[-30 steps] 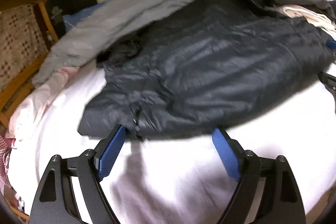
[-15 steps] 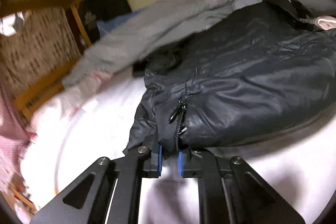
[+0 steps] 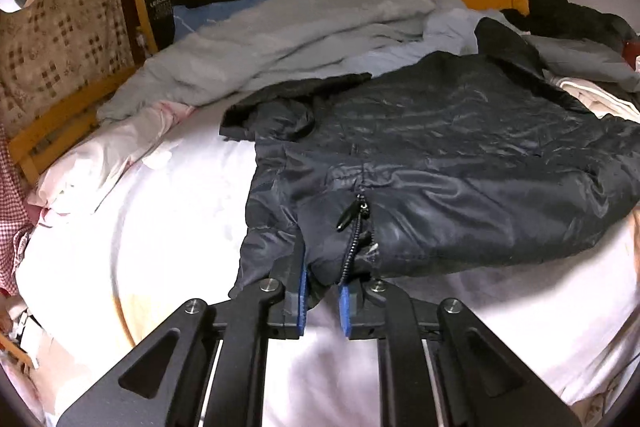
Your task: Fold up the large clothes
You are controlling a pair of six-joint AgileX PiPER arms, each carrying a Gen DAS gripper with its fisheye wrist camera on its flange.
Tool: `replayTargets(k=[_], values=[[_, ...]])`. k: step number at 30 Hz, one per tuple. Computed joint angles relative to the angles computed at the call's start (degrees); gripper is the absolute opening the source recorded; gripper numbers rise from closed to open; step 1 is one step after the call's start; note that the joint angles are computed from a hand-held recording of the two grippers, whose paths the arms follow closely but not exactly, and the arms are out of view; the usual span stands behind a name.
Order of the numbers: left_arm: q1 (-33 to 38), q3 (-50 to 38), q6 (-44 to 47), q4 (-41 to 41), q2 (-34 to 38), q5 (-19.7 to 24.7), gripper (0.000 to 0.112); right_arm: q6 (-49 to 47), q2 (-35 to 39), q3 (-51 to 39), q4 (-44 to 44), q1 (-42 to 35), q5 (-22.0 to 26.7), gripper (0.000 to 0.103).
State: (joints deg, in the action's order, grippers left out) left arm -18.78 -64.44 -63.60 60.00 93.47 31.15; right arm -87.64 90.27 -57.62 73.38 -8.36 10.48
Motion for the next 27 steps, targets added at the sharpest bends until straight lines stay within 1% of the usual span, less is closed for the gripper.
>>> replayTargets(k=[1, 2, 3, 4, 5, 6, 7, 9, 10, 11, 12, 14, 16, 18, 20, 21, 22, 23, 25, 27], values=[[-0.3, -0.88, 0.62, -0.93, 0.6, 1.3, 0.012, 1.17, 0.07, -0.19, -0.97, -0.27, 0.35, 0.035], [-0.74, -1.26, 0.5, -1.75, 0.89, 2.2, 0.012, 1.2, 0.06, -0.27, -0.86, -0.57, 0.35, 0.042], [0.2, -2.01, 2.46, -4.49, 1.22, 1.85, 0.013, 0.64, -0.13, -0.2, -0.07, -0.75, -0.04, 0.057], [1.4, -2.81, 5.13, -8.04, 1.53, 1.22, 0.013, -1.4, -0.31, -0.22, 2.28, -1.1, -0.38, 0.063], [1.95, -2.65, 6.39, -10.45, 1.39, 0.84, 0.014, -1.15, -0.43, -0.59, 2.35, -1.77, 0.09, 0.068], [2.66, -3.11, 8.35, -12.98, 1.59, 0.64, 0.014, 1.39, -0.18, -1.61, 0.13, -2.95, 2.04, 0.068], [3.5, -4.75, 11.89, -16.38, 2.45, 1.06, 0.014, 6.22, 0.91, -4.03, -4.21, -4.53, 5.7, 0.068], [4.5, -8.35, 18.29, -21.14, 4.21, 2.39, 0.014, 16.39, 3.24, -9.19, -13.44, -5.9, 10.97, 0.068], [4.75, -10.08, 20.56, -22.45, 5.1, 3.03, 0.015, 22.11, 5.34, -13.46, -18.8, -6.3, 14.54, 0.067], [5.49, -12.26, 23.76, -24.56, 6.19, 3.31, 0.015, 25.54, 6.63, -16.18, -22.25, -6.22, 16.41, 0.063], [6.31, -14.69, 27.01, -27.42, 7.38, 3.89, 0.016, 26.78, 7.94, -18.57, -23.96, -6.08, 17.69, 0.061], [8.53, -20.83, 34.72, -35.18, 10.42, 5.54, 0.017, 30.97, 11.15, -24.36, -29.44, -5.02, 19.03, 0.061], [10.12, -27.62, 40.04, -40.1, 13.92, 8.42, 0.019, 36.85, 15.48, -32.23, -34.92, -4.18, 22.03, 0.061], [10.52, -33.81, 42.43, -40.84, 17.17, 11.13, 0.02, 42.39, 19.79, -40.09, -39.26, -3.62, 25.67, 0.064], [10.69, -40.91, 45.35, -41.22, 21.21, 14.54, 0.021, 47.4, 25.47, -50.03, -42.6, -3.32, 30.89, 0.065], [10.75, -44.54, 46.51, -41.29, 23.42, 16.22, 0.021, 49.27, 29.11, -55.76, -43.33, -3.16, 33.13, 0.065], [10.79, -48.62, 47.67, -41.44, 25.98, 18.04, 0.021, 51.83, 32.27, -61.49, -45.1, -3.04, 36.36, 0.065], [10.96, -51.65, 48.59, -41.6, 27.99, 19.25, 0.021, 54.33, 35.47, -66.8, -46.65, -2.88, 38.54, 0.068], [11.38, -59.65, 50.38, -43.08, 33.03, 22.77, 0.021, 58.84, 42.39, -78.26, -48.91, -2.63, 43.49, 0.069], [11.71, -63.27, 50.43, -43.99, 35.44, 23.72, 0.021, 63.05, 49.15, -89.72, -51.0, -2.43, 48.72, 0.07]])
